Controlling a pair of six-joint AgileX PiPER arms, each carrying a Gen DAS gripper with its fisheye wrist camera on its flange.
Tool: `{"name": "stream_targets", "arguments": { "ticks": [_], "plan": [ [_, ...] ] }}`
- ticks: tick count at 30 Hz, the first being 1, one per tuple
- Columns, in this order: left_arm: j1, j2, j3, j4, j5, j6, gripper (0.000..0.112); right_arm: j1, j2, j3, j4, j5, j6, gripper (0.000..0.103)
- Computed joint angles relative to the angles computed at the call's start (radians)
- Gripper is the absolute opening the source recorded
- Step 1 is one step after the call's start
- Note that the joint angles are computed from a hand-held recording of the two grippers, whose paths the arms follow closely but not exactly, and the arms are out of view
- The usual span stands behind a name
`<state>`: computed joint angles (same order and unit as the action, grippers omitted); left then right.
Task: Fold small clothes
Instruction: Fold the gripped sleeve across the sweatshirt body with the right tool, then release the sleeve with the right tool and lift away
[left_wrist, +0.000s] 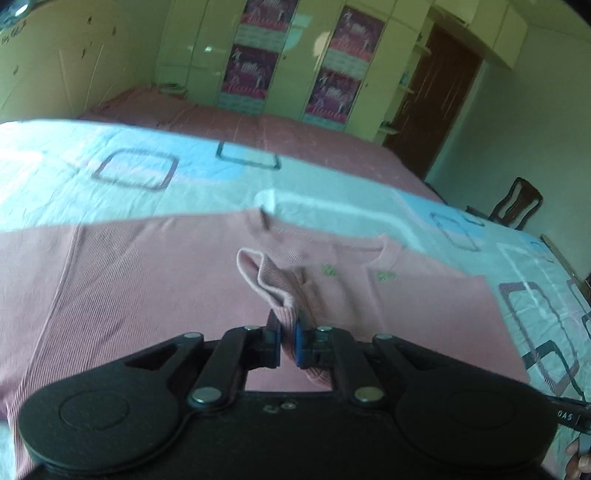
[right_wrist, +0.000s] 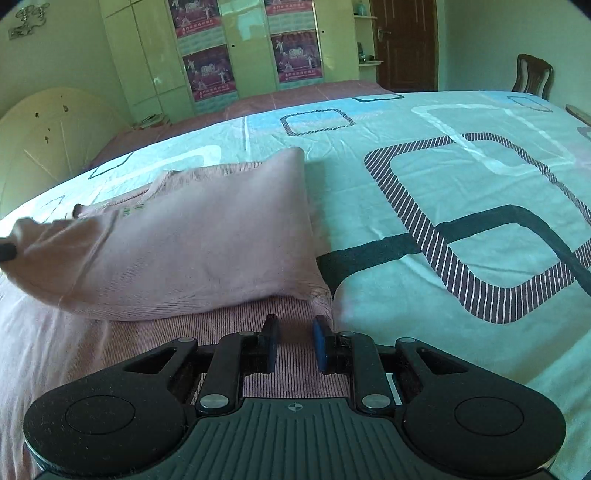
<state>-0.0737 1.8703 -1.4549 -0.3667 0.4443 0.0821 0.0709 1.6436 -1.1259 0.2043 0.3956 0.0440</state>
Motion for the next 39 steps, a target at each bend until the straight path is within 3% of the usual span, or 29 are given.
{"name": "stream_targets", "arguments": {
  "ticks": [7,9,11,13,14,16,18,21,23,24,25,26,27,31,32,33,35,39],
  "plan": [
    [-0.013,-0.026,0.096,-0.024,-0.067,-0.013,0.006,-0.015,0.008,-0.022,0.026,0.031,-0.069,0.02],
    [0.003,-0.022,0.105,-0.092,-0.059,0.057,0.007,-0.018,0.007,-0.03,0.032,0.047,-0.09,0.02],
    [0.035,-0.037,0.13,-0.207,-0.048,0.177,0.025,-0.043,-0.007,-0.032,0.125,0.069,-0.191,0.021],
    [0.042,-0.067,0.174,-0.223,-0.12,0.209,0.08,-0.074,-0.044,-0.009,0.214,0.04,-0.282,0.021],
    [0.05,-0.076,0.187,-0.243,-0.154,0.237,0.086,-0.086,-0.05,-0.009,0.244,0.029,-0.314,0.021],
    [0.085,-0.03,0.121,-0.335,-0.101,0.324,0.067,-0.114,-0.02,-0.06,0.29,0.033,-0.356,0.021],
    [0.106,0.05,0.001,-0.323,-0.004,0.3,0.059,-0.142,0.059,-0.165,0.334,0.067,-0.354,0.021],
    [0.111,0.177,-0.176,-0.289,0.112,0.243,0.06,-0.17,0.206,-0.353,0.4,0.109,-0.349,0.021],
    [0.104,0.21,-0.219,-0.299,0.12,0.251,0.059,-0.185,0.315,-0.5,0.427,0.168,-0.316,0.021],
    [0.097,0.224,-0.237,-0.295,0.126,0.253,0.051,-0.194,0.377,-0.584,0.432,0.208,-0.286,0.024],
    [0.092,0.239,-0.256,-0.287,0.136,0.251,0.031,-0.201,0.429,-0.657,0.433,0.242,-0.255,0.03],
    [0.088,0.25,-0.271,-0.275,0.142,0.24,0.023,-0.209,0.48,-0.725,0.446,0.273,-0.237,0.043],
    [0.081,0.252,-0.267,-0.253,0.126,0.217,0.01,-0.216,0.527,-0.791,0.46,0.311,-0.224,0.045],
    [0.088,0.225,-0.191,-0.35,0.06,0.311,0.006,-0.238,0.692,-1.048,0.508,0.495,-0.221,0.044],
    [0.083,0.208,-0.156,-0.377,0.021,0.353,0.006,-0.228,0.705,-1.078,0.484,0.509,-0.234,0.014],
    [0.078,0.172,-0.088,-0.437,-0.056,0.411,0.005,-0.213,0.696,-1.068,0.421,0.483,-0.245,0.003],
    [0.068,0.138,-0.018,-0.455,-0.147,0.414,0.005,-0.202,0.677,-1.022,0.367,0.427,-0.22,0.003],
    [0.043,0.144,-0.02,-0.273,-0.164,0.254,0.012,-0.184,0.644,-0.95,0.324,0.367,-0.249,0.003]
  ]
}}
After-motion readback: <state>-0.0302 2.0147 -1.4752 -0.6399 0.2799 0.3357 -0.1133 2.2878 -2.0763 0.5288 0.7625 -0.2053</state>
